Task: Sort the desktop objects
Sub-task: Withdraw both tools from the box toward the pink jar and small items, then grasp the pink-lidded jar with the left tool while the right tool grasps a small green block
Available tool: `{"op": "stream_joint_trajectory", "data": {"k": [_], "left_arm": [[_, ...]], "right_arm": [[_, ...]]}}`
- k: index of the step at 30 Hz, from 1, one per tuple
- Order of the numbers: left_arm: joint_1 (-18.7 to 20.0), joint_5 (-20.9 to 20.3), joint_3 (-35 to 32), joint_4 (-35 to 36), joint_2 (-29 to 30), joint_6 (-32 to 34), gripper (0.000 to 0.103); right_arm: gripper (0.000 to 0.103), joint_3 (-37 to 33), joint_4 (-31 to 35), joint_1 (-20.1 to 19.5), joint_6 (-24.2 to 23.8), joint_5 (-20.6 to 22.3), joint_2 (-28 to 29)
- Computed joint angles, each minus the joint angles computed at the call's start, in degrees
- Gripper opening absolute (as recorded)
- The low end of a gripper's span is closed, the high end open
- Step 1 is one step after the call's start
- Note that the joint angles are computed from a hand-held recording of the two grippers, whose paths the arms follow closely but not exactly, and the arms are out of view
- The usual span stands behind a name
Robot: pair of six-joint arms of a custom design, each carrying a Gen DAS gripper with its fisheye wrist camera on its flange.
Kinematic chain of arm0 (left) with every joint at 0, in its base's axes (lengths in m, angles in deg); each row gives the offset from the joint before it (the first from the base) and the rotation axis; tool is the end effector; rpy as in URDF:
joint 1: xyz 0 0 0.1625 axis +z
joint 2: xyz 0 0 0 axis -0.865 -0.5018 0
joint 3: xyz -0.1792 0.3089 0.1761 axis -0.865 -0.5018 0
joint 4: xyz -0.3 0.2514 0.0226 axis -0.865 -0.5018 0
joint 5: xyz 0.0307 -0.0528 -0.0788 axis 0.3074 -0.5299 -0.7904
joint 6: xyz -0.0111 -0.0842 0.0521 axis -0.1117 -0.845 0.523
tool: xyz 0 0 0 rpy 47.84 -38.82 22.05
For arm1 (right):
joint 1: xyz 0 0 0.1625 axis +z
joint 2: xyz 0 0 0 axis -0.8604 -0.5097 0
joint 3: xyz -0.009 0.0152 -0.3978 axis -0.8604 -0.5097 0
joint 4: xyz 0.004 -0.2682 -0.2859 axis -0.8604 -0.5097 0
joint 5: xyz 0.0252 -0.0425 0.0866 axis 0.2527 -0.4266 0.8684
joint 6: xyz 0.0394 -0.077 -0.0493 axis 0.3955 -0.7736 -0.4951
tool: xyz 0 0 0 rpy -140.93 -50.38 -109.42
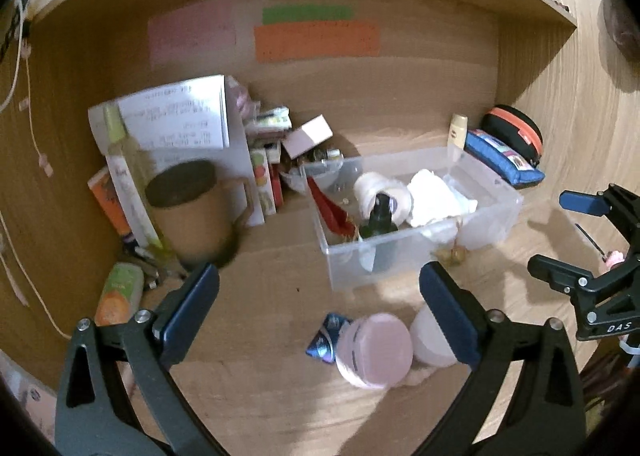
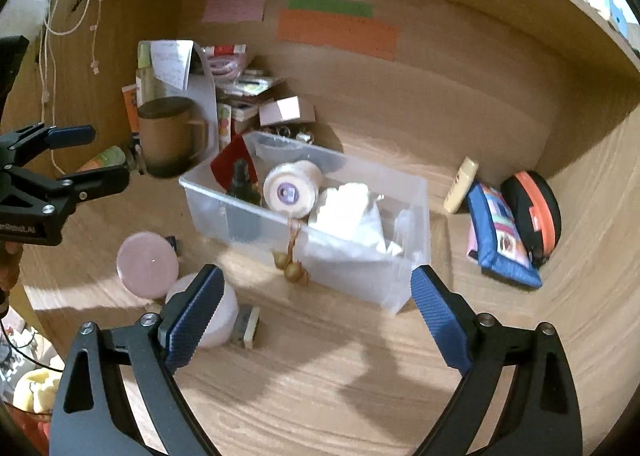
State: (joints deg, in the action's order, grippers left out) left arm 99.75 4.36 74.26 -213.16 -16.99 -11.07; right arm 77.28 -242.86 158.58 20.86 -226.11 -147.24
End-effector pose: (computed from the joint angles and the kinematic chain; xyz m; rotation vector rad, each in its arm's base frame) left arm -0.3640 -0.5534 0.1136 1.1920 2.2797 -0.8653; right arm 0.1343 -0.4657 0.2655 0.1968 -1.8884 1.0565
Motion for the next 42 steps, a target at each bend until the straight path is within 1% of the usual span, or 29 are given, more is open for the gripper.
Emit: {"op": "stream_joint_trajectory", "data": {"k": [4, 8, 14, 18, 21, 22, 23, 25, 26, 27, 29, 30, 33, 35, 39, 40, 41, 42], "left_arm": [[0.6, -0.5, 0.9, 0.9, 0.0, -1.2, 0.101], [1.0, -1.2, 1.9, 2.1, 0.2, -1.8, 0.101], [1.2, -1.1, 3.6, 2.7, 0.8, -2.7, 0.101], [1.7, -2.2, 3.8, 3.4, 1.2, -3.7, 0.101], [2.0, -2.3, 3.7, 2.8, 1.8, -3.5, 0.101], [2.1, -2.5, 3.5, 2.7, 2.0, -3.5, 0.101], [2.2, -2.9, 3.3, 2.9, 2.0, -3.6, 0.101], [2.6, -3.9, 2.6, 3.7, 2.2, -4.0, 0.101], [2.7, -4.2, 2.3, 4.1, 2.3, -4.3, 0.099], [2.8, -4.5, 2.0, 4.5, 2.3, -4.4, 0.097], [3.0, -5.5, 1.3, 6.5, 2.4, -4.8, 0.081], [3.1, -5.8, 1.1, 7.3, 2.4, -5.1, 0.078], [3.3, -5.8, 0.4, 8.6, 2.8, -5.6, 0.077], [3.6, -6.6, 0.1, 8.9, 2.9, -6.0, 0.076], [3.7, -6.8, -0.5, 8.9, 3.4, -5.8, 0.075], [3.8, -7.1, -0.7, 9.1, 3.3, -5.9, 0.073], [3.8, -7.4, -0.9, 9.3, 3.4, -5.7, 0.068], [3.9, -8.0, -1.1, 9.5, 3.5, -5.6, 0.065]], "right_arm": [[0.094, 0.9, 0.2, -0.9, 1.7, -0.1, 0.2], [0.094, 2.3, 2.3, -2.3, 4.0, 1.6, -0.2], [0.094, 2.8, 1.9, -3.9, 3.0, 1.8, 1.8], [0.092, 3.6, 5.0, -5.1, 3.9, 3.7, 1.0], [0.089, 4.1, 5.9, -5.6, 3.3, 4.8, 1.0], [0.087, 4.2, 6.9, -5.8, 3.5, 5.3, 0.7], [0.082, 4.3, 7.8, -6.0, 3.6, 5.8, 0.5], [0.075, 4.1, 9.8, -6.4, 4.2, 6.3, 0.2], [0.071, 4.0, 10.7, -6.6, 4.5, 6.5, 0.1], [0.069, 3.8, 11.2, -6.7, 4.8, 6.6, 0.1], [0.063, 3.4, 12.4, -7.2, 5.0, 6.9, 0.0], [0.062, 3.3, 13.2, -7.5, 5.4, 7.4, -0.3], [0.056, 2.7, 14.6, -7.9, 5.6, 8.0, -0.5], [0.049, 2.3, 15.5, -8.1, 5.5, 8.2, -0.5], [0.047, 1.0, 16.6, -8.4, 4.5, 8.3, -0.1], [0.046, 0.8, 17.4, -8.6, 4.6, 8.6, -0.2], [0.042, 0.7, 18.9, -8.8, 5.5, 9.2, -0.6], [0.04, 0.7, 20.4, -9.1, 6.2, 10.3, -1.2]]}}
